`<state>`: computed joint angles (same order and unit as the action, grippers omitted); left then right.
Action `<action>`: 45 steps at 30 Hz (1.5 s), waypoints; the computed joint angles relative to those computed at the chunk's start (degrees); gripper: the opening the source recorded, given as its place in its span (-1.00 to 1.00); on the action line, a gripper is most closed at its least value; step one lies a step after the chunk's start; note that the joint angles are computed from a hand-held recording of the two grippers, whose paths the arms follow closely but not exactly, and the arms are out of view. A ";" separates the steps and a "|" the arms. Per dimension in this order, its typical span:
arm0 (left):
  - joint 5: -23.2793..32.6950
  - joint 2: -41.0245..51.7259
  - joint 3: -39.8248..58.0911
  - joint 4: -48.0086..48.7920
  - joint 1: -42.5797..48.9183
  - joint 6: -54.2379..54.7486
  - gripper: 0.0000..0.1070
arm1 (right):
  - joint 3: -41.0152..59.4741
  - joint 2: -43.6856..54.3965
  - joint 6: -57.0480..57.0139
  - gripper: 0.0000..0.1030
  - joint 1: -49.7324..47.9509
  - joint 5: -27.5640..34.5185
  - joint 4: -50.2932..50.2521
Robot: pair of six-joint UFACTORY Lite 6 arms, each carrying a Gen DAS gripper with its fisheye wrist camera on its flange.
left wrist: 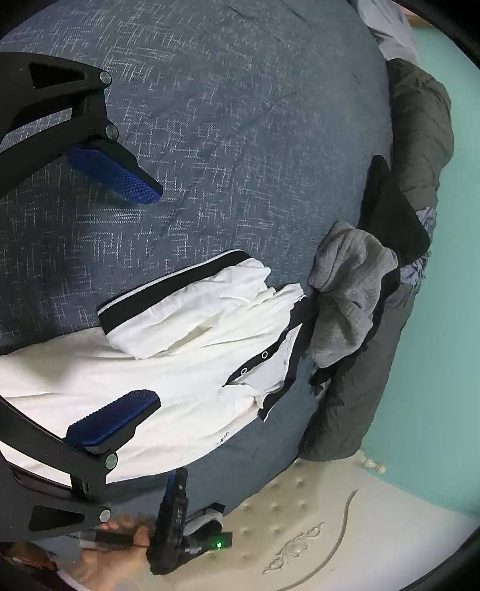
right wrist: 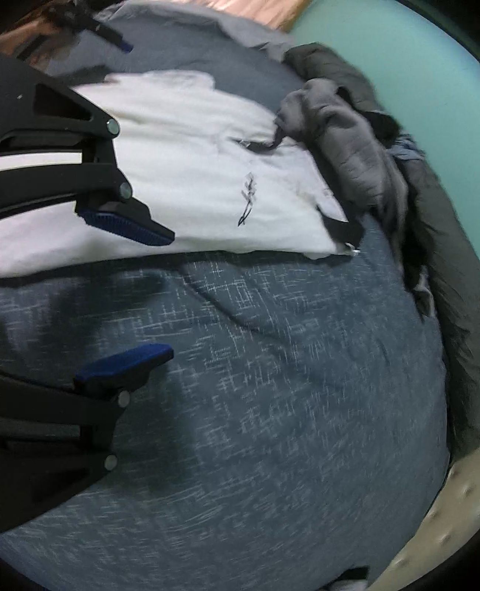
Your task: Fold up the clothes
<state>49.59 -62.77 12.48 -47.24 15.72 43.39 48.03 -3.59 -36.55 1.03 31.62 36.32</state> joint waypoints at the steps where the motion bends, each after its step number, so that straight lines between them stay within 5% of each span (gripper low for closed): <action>1: -0.12 -0.29 -0.09 0.33 -0.21 -0.20 0.92 | 0.55 1.08 2.06 0.09 1.57 -1.41 -2.41; 14: 4.28 1.25 -0.31 -3.85 6.16 5.86 0.92 | -0.33 -0.99 2.66 -0.13 15.06 -5.31 -1.05; 22: 2.81 0.80 -0.61 -2.74 4.16 4.07 0.92 | -0.33 0.21 -7.69 -0.13 20.59 -4.98 10.49; 30: 3.65 1.71 -0.65 -3.41 6.14 5.51 0.92 | -3.27 -4.29 -19.71 -0.12 7.33 2.94 28.47; 37: 4.37 1.85 -0.57 -4.13 7.01 6.31 0.92 | -2.86 -2.03 -12.30 -0.12 -1.50 0.49 21.45; 42: 4.00 1.61 -0.72 -3.92 6.40 6.06 0.92 | -2.12 1.26 -3.76 -0.12 3.75 -3.70 9.77; 45: 3.68 1.80 -0.74 -3.94 6.07 6.00 0.92 | -3.39 -1.19 -6.66 -0.12 7.90 -4.78 12.18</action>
